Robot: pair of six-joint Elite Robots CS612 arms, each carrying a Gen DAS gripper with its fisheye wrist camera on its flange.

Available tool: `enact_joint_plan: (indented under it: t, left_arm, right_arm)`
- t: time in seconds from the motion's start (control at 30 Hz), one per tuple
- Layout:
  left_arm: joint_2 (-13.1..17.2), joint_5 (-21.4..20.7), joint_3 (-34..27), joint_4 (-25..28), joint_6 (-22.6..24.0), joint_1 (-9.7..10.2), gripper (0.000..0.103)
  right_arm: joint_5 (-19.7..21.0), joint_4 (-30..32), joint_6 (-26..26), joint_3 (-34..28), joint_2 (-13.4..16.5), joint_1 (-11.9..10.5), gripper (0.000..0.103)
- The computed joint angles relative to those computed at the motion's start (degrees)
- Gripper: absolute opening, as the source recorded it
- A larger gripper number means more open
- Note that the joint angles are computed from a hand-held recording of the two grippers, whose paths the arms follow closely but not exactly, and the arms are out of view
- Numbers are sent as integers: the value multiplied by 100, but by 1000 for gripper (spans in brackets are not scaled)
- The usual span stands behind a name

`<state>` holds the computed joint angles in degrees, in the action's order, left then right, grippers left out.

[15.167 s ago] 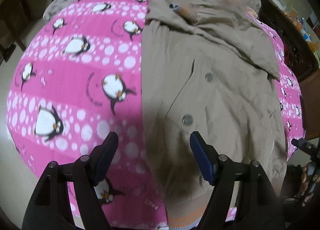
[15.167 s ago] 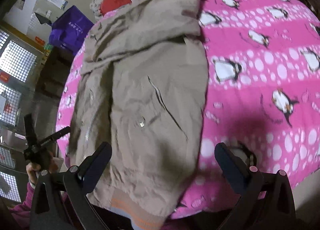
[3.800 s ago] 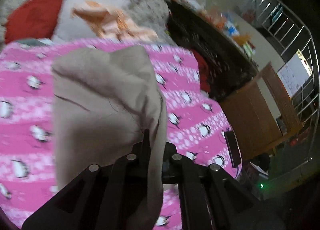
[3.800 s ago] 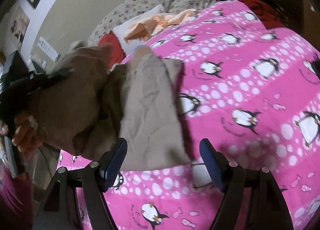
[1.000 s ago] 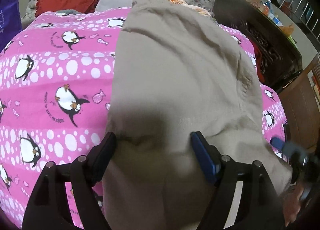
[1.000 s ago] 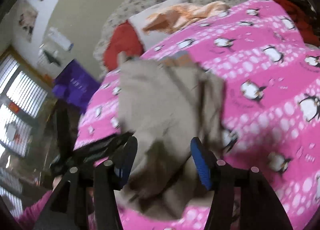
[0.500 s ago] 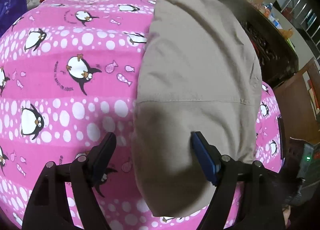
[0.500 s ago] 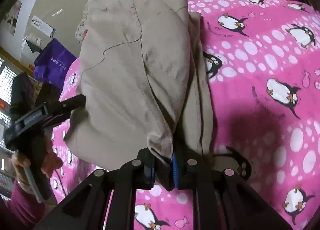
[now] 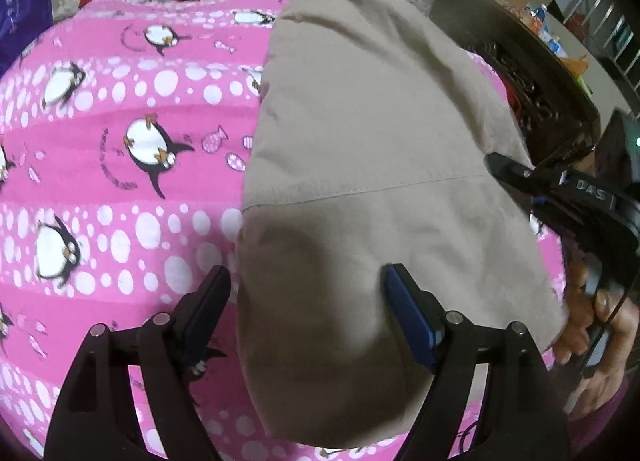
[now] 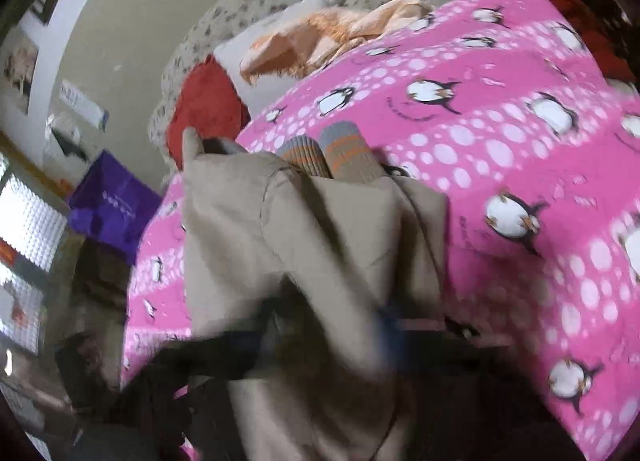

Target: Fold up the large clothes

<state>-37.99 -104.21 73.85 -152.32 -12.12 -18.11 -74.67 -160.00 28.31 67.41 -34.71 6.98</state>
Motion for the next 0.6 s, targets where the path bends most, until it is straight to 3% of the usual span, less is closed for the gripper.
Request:
enact_joint_plan:
  t: [0.13, 0.23, 0.3, 0.4, 0.5, 0.53, 0.57, 0.6]
  left_arm:
    - [36, 6, -64, 37, 98, -28, 84]
    - [99, -172, -142, 94, 45, -10, 85]
    - [118, -147, -171, 101, 31, -24, 85]
    - [117, -69, -182, 99, 63, -36, 85]
    - [127, -51, -206, 118, 61, -28, 86]
    - [140, -72, -227, 144, 50, -14, 86]
    - [148, -109, -238, 164, 47, 2, 87]
    - [173, -165, -286, 204, 47, 17, 87]
  right_arm:
    - [-510, -334, -348, 330, -174, 76, 4]
    - [-1058, -262, -163, 596, -257, 73, 3]
    - [-929, -266, 143, 706, -251, 3, 2]
    - [-631, -430, 212, 780, -252, -65, 3]
    - [-323, -944, 491, 985, -352, -146, 33]
    - [-169, -1177, 548, 1067, -375, -175, 62]
    - [-72, -1279, 562, 1048, -351, -177, 81]
    - [38, -1409, 530, 1072, -346, -177, 84]
